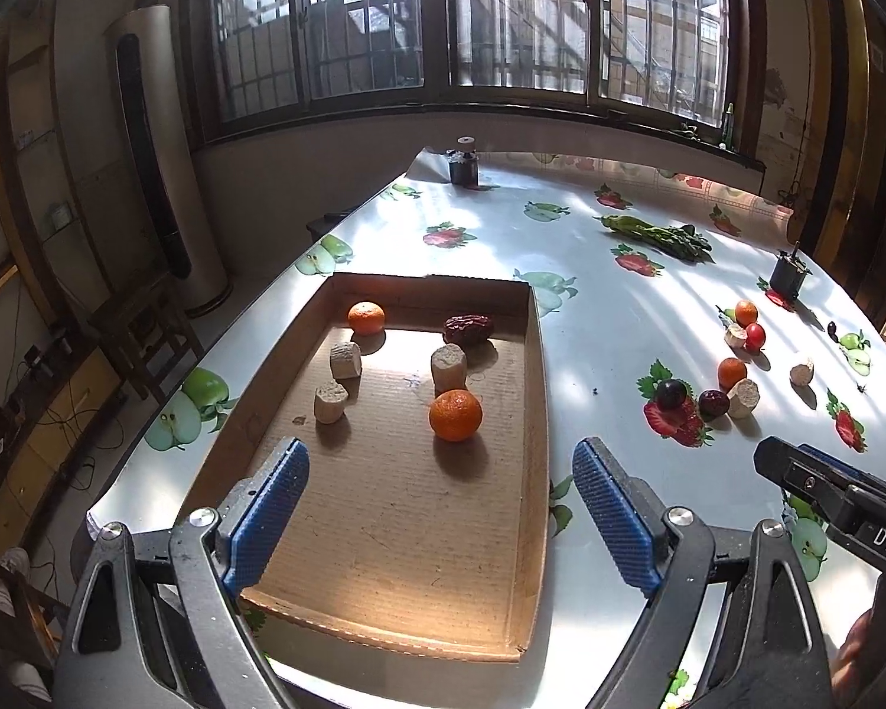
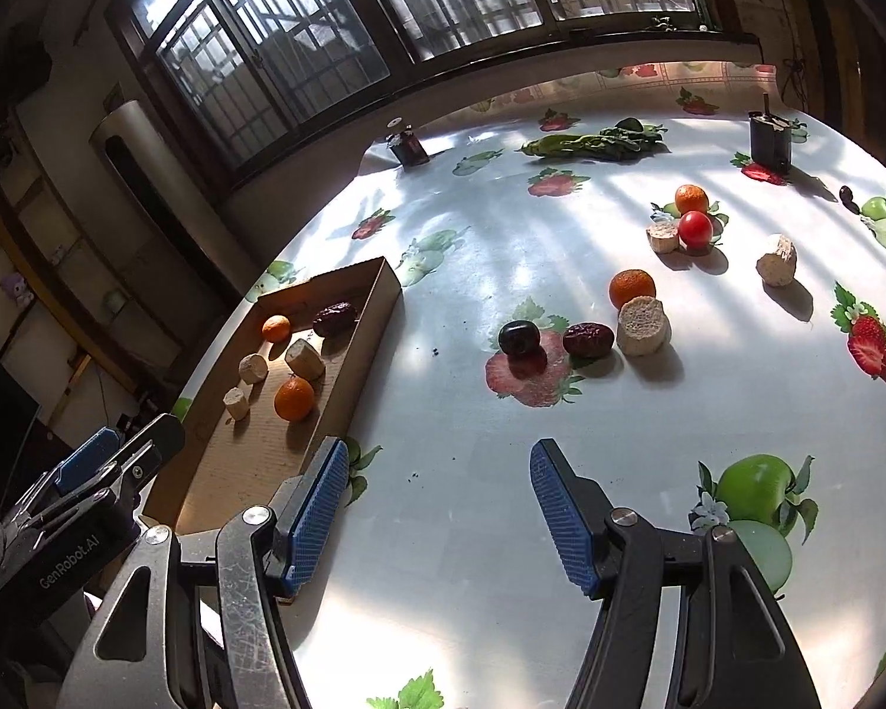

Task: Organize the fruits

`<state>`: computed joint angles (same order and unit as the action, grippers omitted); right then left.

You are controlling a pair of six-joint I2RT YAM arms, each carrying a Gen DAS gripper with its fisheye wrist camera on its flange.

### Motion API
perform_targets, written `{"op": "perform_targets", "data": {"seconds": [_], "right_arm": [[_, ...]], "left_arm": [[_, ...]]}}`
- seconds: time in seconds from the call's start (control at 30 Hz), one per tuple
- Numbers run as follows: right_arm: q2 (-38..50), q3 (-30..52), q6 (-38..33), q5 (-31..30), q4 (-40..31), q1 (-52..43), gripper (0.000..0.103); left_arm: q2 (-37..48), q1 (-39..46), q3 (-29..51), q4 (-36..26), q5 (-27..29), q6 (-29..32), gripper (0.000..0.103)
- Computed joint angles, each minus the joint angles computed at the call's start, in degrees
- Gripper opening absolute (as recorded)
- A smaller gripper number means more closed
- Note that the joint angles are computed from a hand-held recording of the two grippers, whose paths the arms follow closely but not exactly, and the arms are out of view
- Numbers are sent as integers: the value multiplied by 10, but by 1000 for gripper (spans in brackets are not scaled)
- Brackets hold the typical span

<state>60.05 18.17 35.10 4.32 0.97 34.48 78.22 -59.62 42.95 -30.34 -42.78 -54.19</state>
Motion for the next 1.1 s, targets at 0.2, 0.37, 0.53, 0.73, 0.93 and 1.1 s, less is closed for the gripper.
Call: {"op": "perform_targets", "data": {"seconds": [0.2, 0.37, 0.53, 0.73, 0.93, 1.1], "right_arm": [[-130, 16, -141, -55, -163, -241, 68], [-70, 65, -255, -116, -187, -436, 68], [56, 103, -250, -194, -140, -466, 68], [244, 154, -211, -196, -29, -341, 65], [312, 174, -219, -176, 30, -291, 54], [364, 193, -219, -188, 47, -284, 51]], "left_arm": [[23, 35, -5, 53, 47, 26, 91], [69, 35, 20, 109, 102, 66, 91], [128, 32, 70, 112, 125, 74, 91], [155, 30, 96, 117, 147, 89, 91], [199, 40, 127, 139, 177, 116, 77], [273, 51, 193, 138, 205, 140, 57]]}}
